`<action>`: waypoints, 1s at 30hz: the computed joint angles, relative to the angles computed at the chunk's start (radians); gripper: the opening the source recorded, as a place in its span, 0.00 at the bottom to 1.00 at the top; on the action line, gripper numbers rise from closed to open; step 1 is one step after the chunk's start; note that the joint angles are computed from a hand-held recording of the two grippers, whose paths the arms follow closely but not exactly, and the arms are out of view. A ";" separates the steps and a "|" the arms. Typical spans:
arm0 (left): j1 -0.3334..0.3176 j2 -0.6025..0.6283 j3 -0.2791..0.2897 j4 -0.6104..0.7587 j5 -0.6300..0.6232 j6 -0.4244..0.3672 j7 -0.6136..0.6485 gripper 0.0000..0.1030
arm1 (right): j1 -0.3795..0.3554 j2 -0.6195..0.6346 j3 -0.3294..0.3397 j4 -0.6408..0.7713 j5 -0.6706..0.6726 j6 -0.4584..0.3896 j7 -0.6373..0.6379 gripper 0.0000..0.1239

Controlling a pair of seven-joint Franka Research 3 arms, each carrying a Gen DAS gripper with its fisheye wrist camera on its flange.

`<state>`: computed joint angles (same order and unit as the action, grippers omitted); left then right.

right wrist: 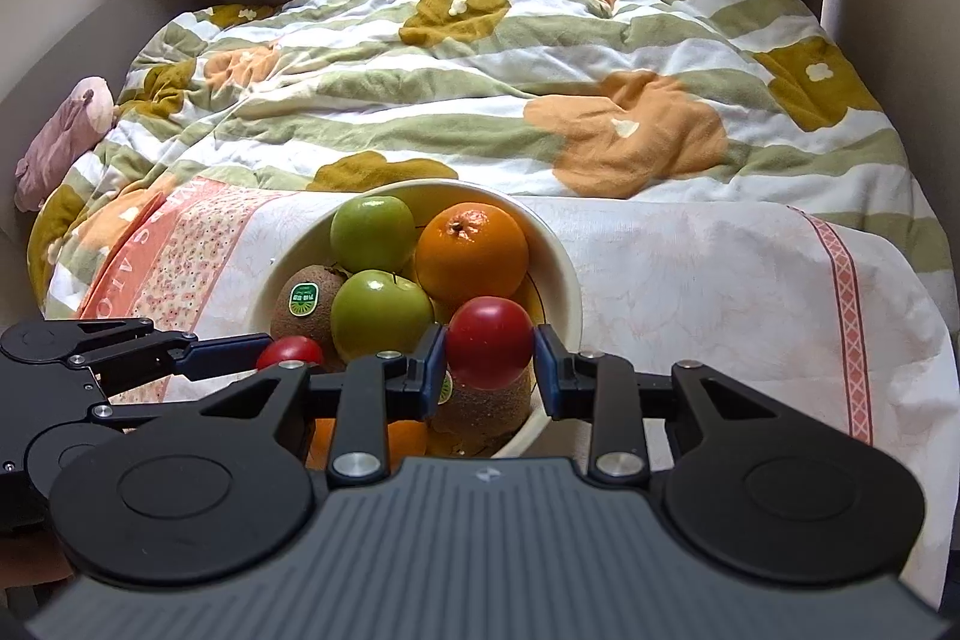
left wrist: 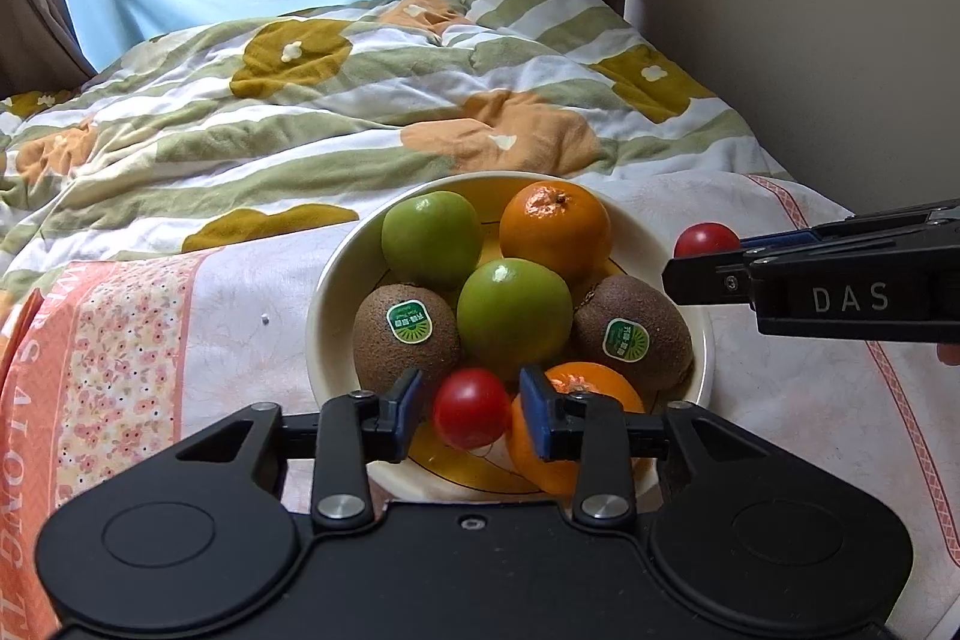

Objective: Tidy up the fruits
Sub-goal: 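Carry both red tomatoes over the duck bowl and lower them, then open both tools to release the tomatoes in the bowl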

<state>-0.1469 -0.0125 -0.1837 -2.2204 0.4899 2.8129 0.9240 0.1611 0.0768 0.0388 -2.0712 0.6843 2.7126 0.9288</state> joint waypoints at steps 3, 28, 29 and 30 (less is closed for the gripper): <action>0.004 -0.007 0.002 -0.003 0.045 0.006 -0.055 0.96 | -0.006 0.005 -0.002 0.006 0.012 -0.013 -0.018 0.37; 0.030 -0.159 -0.027 -0.092 0.047 -0.068 -0.186 0.97 | -0.032 0.118 0.013 0.129 -0.013 -0.043 -0.059 0.37; 0.031 -0.162 -0.028 -0.096 0.049 -0.069 -0.194 0.97 | -0.035 0.122 0.015 0.133 -0.010 -0.048 -0.063 0.37; 0.032 -0.166 -0.027 -0.100 0.046 -0.070 -0.199 0.97 | -0.037 0.127 0.017 0.138 -0.011 -0.055 -0.065 0.37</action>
